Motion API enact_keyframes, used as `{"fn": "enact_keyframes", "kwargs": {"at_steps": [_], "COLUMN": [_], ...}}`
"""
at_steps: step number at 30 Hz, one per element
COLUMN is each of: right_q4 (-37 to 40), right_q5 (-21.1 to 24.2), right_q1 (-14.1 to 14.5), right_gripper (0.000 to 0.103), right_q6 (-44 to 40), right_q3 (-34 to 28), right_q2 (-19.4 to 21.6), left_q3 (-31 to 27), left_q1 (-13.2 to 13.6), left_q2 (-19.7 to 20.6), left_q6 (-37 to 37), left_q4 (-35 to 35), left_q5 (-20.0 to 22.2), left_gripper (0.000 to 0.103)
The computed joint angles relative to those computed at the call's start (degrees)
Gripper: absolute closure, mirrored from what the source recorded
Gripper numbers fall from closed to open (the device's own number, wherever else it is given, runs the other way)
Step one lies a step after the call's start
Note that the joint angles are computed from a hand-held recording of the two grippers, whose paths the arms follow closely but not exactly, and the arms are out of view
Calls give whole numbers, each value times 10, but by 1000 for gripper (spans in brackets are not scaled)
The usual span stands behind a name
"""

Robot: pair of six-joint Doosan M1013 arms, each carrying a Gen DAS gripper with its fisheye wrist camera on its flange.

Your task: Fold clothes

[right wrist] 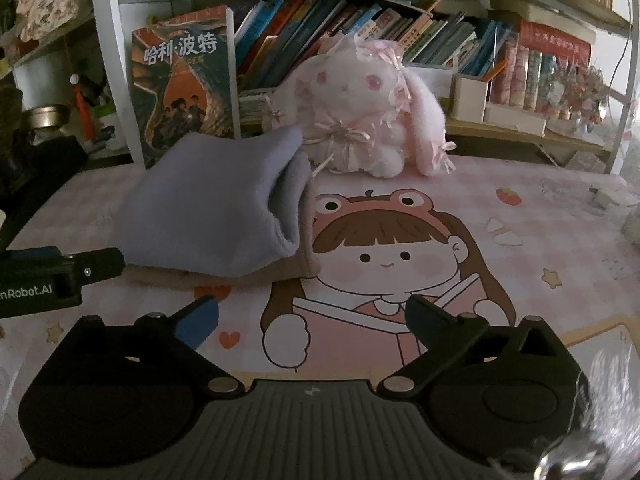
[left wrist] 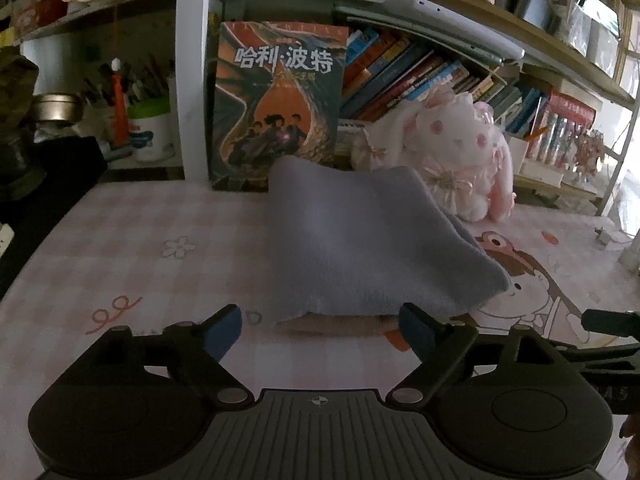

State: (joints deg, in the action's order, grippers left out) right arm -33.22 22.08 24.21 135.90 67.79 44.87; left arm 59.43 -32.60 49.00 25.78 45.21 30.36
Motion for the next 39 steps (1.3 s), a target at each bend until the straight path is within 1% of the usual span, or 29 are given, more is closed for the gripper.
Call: {"fn": "enact_keyframes", "kwargs": {"at_steps": [3, 10, 14, 25, 39], "right_q4": [-4, 5, 3, -4, 3], "right_q5": [2, 7, 9, 17, 23], "right_q1": [2, 5, 6, 7, 7], "right_gripper": [0, 0, 0, 0, 0], "right_q6": [-2, -8, -2, 21, 18], "right_q3": [4, 9, 12, 16, 15], "right_q2": [-2, -5, -7, -10, -10], "left_q3": [4, 19, 22, 21, 20], "left_q1": [-2, -1, -3, -4, -5], "left_q2": [-3, -11, -12, -12, -12], "left_q6": [0, -8, -13, -1, 3], "left_q4": [-2, -15, -9, -29, -31], "left_q5": [0, -16, -14, -11, -10], "left_gripper": [10, 7, 7, 7, 7]}}
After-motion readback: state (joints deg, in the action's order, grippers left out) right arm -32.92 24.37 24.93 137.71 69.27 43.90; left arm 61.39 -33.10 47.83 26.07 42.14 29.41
